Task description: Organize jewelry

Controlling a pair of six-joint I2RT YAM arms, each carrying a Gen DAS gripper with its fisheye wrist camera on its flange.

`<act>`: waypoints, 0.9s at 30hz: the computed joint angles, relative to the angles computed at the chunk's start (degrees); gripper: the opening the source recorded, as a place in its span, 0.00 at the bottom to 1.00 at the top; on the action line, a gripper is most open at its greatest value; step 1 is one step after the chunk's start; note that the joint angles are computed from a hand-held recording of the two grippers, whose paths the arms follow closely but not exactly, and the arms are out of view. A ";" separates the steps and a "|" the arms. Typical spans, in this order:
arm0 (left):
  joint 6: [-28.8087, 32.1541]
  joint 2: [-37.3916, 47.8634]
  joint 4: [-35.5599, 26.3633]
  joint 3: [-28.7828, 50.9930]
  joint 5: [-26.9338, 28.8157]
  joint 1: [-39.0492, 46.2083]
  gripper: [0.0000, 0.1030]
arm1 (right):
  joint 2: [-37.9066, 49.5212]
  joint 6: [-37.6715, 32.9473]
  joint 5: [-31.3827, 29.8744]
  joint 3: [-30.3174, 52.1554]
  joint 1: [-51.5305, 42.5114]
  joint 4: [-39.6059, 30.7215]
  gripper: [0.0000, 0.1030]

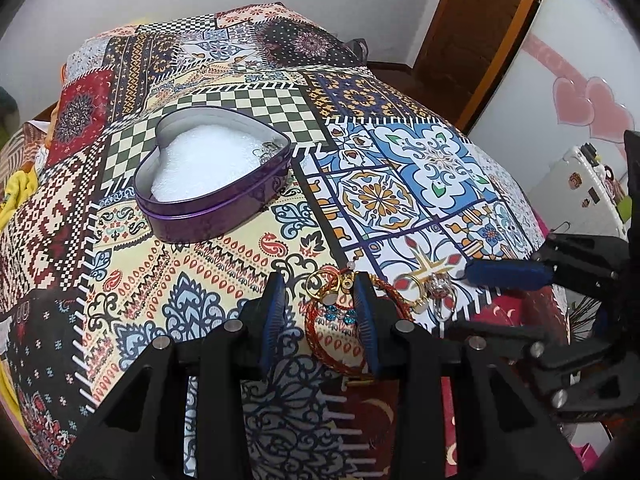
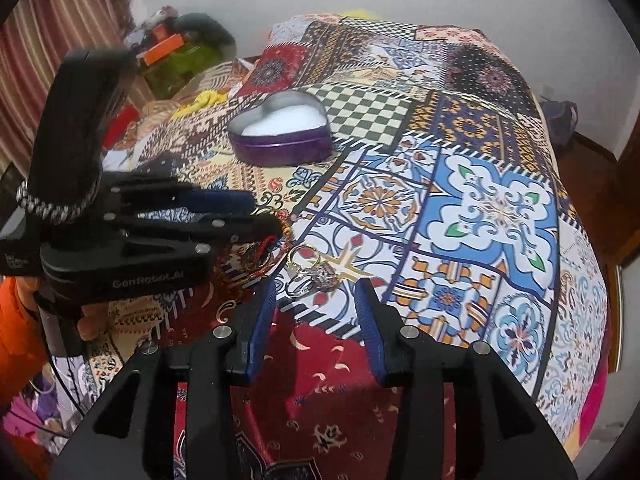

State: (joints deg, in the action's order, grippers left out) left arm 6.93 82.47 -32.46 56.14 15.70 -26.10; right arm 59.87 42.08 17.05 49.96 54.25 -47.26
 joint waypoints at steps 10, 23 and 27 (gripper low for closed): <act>-0.89 -1.25 1.69 -2.13 1.19 1.28 0.19 | 1.82 -3.75 -1.97 -1.29 -2.93 3.59 0.36; -1.03 -4.36 0.16 -2.63 1.50 1.80 0.08 | 2.47 -4.07 -0.70 -1.50 -3.06 4.60 0.25; -0.84 -6.29 -0.78 -2.76 1.54 2.38 0.08 | 1.58 -2.86 0.08 -1.35 -2.46 3.53 0.24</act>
